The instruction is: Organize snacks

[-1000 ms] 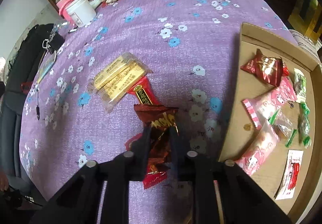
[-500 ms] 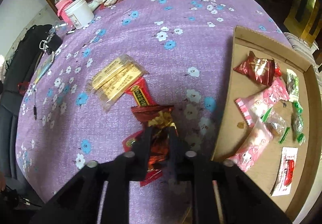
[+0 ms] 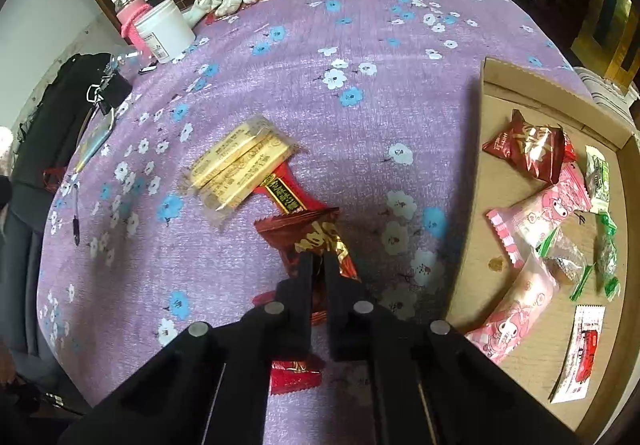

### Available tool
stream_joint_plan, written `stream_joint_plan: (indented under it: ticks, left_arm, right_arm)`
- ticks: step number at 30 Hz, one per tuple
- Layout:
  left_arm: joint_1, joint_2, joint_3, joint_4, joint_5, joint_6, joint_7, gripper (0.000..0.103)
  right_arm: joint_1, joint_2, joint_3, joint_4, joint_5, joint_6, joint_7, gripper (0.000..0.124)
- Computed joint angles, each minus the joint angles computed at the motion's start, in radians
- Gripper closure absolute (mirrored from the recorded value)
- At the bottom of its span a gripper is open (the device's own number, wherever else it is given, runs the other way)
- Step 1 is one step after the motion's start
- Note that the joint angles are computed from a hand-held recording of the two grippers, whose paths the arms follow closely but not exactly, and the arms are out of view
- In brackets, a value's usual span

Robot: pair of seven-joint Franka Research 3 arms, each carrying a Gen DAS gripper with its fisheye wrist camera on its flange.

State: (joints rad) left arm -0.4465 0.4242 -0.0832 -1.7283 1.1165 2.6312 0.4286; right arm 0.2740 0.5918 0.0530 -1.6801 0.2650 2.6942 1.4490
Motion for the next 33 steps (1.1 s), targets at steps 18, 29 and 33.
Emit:
stream_joint_plan:
  ticks: [18, 29, 33]
  left_arm:
    - [-0.001, -0.001, -0.003, -0.007, -0.016, 0.006, 0.009, 0.076]
    - [-0.004, 0.035, -0.008, 0.035, -0.067, 0.036, 0.068, 0.077]
    - [-0.007, 0.062, -0.015, 0.066, -0.116, 0.058, 0.125, 0.077]
  right_arm:
    - [0.025, 0.062, -0.024, 0.089, -0.1, -0.074, -0.039, 0.088]
    - [0.002, -0.035, 0.006, -0.058, -0.014, 0.065, -0.016, 0.096]
    - [-0.051, -0.121, 0.066, -0.155, 0.097, 0.134, -0.066, 0.096]
